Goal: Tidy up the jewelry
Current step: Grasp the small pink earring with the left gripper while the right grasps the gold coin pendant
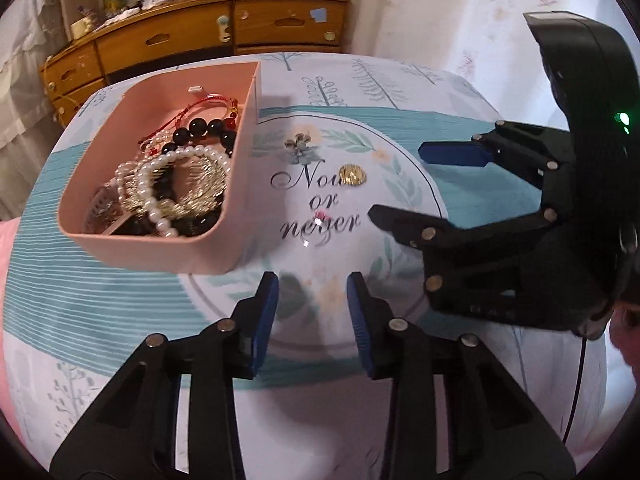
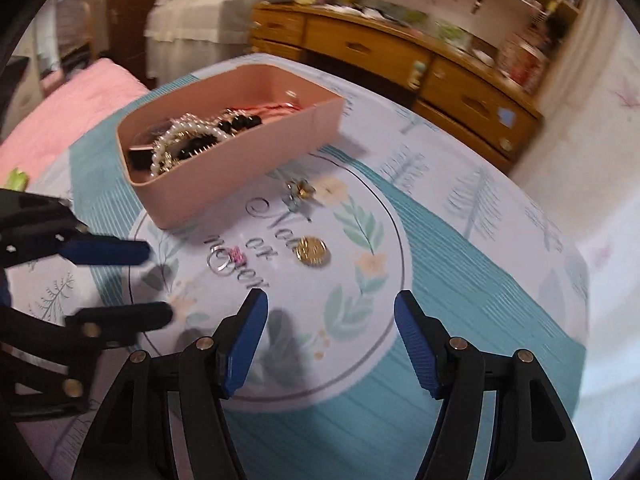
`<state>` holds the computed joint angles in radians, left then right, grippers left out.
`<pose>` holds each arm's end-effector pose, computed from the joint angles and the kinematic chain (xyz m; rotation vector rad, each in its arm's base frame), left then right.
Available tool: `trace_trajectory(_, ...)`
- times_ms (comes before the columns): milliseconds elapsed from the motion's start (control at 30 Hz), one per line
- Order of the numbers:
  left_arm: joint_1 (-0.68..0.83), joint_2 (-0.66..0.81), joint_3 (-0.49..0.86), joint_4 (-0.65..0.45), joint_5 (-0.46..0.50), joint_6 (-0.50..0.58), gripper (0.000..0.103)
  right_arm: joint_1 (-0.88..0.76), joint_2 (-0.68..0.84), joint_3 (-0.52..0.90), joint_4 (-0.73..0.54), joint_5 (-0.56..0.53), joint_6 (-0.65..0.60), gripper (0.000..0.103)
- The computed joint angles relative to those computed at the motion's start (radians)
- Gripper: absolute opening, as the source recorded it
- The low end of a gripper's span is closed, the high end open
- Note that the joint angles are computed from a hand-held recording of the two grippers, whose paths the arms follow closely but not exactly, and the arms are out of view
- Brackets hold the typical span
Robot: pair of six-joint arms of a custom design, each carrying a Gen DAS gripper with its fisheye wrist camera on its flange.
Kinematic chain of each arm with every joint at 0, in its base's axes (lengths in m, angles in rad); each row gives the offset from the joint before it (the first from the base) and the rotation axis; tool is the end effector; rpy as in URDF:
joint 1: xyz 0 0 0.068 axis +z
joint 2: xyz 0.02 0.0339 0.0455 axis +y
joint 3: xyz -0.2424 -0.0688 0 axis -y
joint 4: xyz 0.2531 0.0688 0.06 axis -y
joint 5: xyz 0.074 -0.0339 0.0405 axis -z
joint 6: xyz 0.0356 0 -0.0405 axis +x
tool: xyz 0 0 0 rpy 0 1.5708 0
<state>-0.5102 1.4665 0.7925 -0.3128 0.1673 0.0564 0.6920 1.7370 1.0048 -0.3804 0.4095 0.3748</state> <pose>0.2503 -0.1469 0.1525 0.7845 2.4618 -0.3857 0.2675 0.2032 0.1323 -0.2798 2.5286 -0.1531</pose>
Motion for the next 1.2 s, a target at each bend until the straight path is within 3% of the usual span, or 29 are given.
trace_trajectory(133, -0.061, 0.05, 0.016, 0.081, -0.094, -0.09, 0.031, -0.061, 0.017, -0.028, 0.105, -0.069, -0.103, 0.064)
trace_trajectory(267, -0.088, 0.107, 0.037, 0.14, -0.159, -0.15, 0.03, -0.107, 0.027, -0.052, 0.206, -0.123, -0.154, 0.049)
trace_trajectory(433, -0.111, 0.147, 0.058, 0.169, -0.215, -0.161, 0.027, -0.141, 0.06, -0.031, 0.238, -0.171, -0.195, 0.041)
trace_trajectory(633, -0.12, 0.143, 0.049, 0.186, -0.208, -0.14, 0.011, -0.155, 0.053, -0.046, 0.262, -0.223, -0.216, 0.04)
trace_trajectory(733, -0.115, 0.127, 0.035, 0.192, -0.189, -0.139, 0.009, -0.165, 0.066, -0.032, 0.265, -0.249, -0.228, 0.034)
trace_trajectory(767, -0.117, 0.118, 0.028, 0.201, -0.192, -0.139, 0.004, -0.159, 0.07, -0.026, 0.26, -0.247, -0.225, 0.032)
trace_trajectory(1000, -0.128, 0.11, 0.025, 0.193, -0.192, -0.128, 0.004, -0.157, 0.104, 0.029, 0.22, -0.246, -0.205, 0.02)
trace_trajectory(1200, -0.123, 0.095, 0.016, 0.201, -0.186, -0.137, 0.004, -0.162, 0.101, 0.039, 0.196, -0.258, -0.16, 0.02)
